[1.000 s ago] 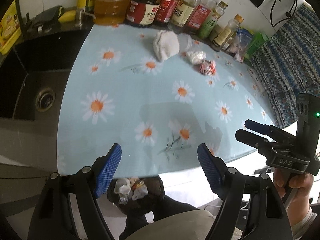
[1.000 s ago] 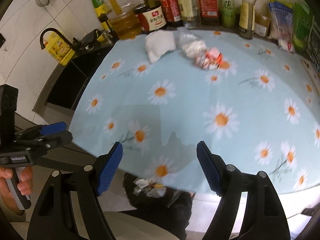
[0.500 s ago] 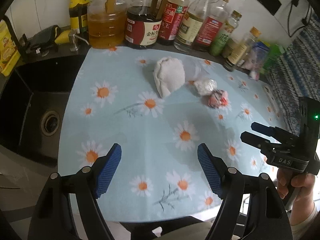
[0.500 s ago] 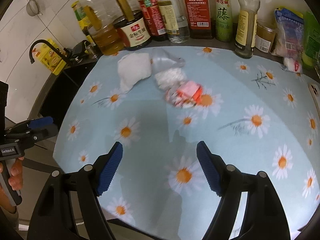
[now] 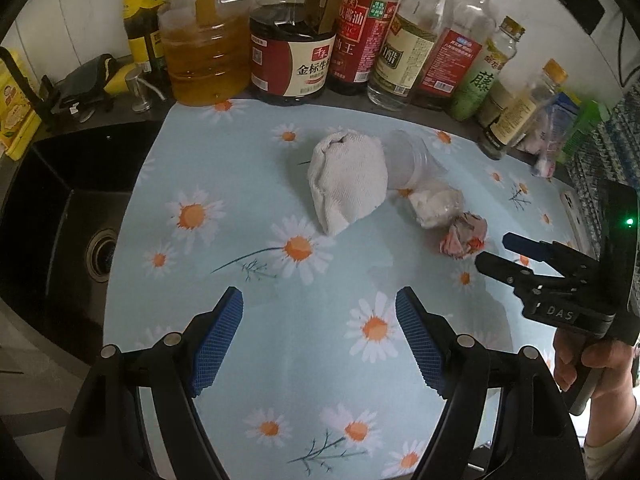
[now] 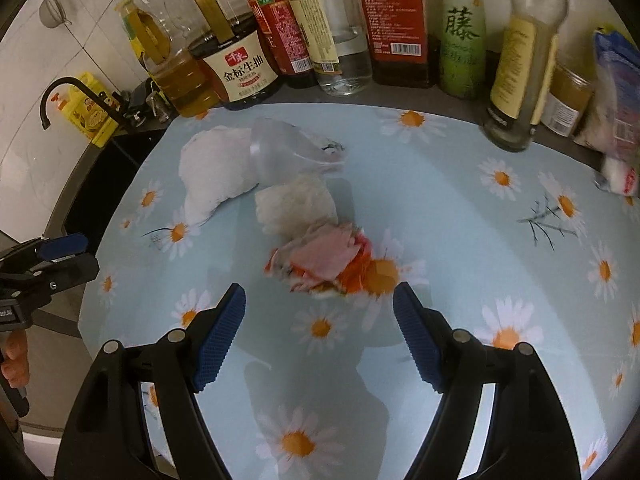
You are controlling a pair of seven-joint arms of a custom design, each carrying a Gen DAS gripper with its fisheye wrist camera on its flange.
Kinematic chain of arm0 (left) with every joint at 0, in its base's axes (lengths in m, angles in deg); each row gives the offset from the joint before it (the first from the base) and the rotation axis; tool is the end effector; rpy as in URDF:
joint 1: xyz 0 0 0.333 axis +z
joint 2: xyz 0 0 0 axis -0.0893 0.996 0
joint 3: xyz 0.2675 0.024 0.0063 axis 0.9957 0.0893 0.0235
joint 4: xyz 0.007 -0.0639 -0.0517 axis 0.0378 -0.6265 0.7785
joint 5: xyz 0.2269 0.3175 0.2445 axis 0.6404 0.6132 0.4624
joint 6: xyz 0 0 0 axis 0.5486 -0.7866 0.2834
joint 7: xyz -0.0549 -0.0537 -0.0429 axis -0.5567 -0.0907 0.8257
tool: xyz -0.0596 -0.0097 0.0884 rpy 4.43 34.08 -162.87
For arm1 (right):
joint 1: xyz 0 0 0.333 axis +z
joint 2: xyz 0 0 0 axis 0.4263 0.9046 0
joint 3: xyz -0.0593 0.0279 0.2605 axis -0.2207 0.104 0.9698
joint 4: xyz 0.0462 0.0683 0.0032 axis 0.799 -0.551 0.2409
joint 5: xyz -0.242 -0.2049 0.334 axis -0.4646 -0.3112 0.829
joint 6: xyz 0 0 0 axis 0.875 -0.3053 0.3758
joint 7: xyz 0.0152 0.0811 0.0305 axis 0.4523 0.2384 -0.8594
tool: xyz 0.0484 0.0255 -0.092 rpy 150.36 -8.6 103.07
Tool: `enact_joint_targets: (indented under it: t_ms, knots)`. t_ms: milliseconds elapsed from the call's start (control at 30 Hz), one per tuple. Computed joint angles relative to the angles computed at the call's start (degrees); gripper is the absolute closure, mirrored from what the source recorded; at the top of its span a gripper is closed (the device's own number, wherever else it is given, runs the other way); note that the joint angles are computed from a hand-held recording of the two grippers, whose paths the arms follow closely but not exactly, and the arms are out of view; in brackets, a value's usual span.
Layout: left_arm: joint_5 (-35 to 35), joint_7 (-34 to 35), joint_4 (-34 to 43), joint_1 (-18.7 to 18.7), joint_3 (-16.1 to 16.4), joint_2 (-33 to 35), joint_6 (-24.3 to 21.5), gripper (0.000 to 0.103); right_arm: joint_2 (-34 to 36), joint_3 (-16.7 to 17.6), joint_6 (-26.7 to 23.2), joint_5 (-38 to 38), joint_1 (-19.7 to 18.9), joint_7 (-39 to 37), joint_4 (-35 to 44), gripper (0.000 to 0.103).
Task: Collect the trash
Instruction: 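Close the right gripper on the pink and orange wrappers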
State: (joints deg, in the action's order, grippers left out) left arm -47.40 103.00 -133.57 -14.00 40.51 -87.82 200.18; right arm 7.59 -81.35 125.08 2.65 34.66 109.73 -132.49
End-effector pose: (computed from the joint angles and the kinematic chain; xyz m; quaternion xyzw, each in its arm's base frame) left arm 0.6212 -0.2249 0.6259 -0.6428 0.7390 -0.1919 0.0631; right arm 0.6247 0.1146 0.5765 -0.7324 0.6304 -0.0229 0.2560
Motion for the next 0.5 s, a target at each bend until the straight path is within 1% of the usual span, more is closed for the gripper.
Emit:
enact_joint_targets:
  t_ms: [267,300,367,400,433,500]
  knots:
    - [2.9,-1.5,8.7,-1.2,-0.5,7.6,-2.2,0.026,5.2,0.1,-1.5,1.1,-0.5,-2.2,4.3,0.028]
    - [3.2,-1.7,9.8,-1.3,-0.5,8.6,-2.6,0.026,5.3,0.2,-1.5,1.3,-0.6,-2.5,4.4,0.030]
    - [3.7,-2.0,11.7,-1.6,-0.5,10.4,-3.3,0.026,6.0,0.3,-2.2,2.1,-0.8,-3.4,5.0,0.037]
    - [3.9,-2.0,12.5,-1.7,-0.5,11.1,-3.5,0.026,6.0,0.3,-2.0,2.3,-0.9,-3.9,5.0,0.038]
    - [4.1,-2.1,13.4,-1.9,-0.5,12.0,-3.9,0.026,6.0,0.4,-1.9,2.3,-0.9,-4.1,4.8,0.042]
    - [4.4,-2.3,15.1,-2.2,-0.5,13.6,-4.4,0.026,6.0,0.4,-1.9,2.7,-1.1,-4.8,4.8,0.044]
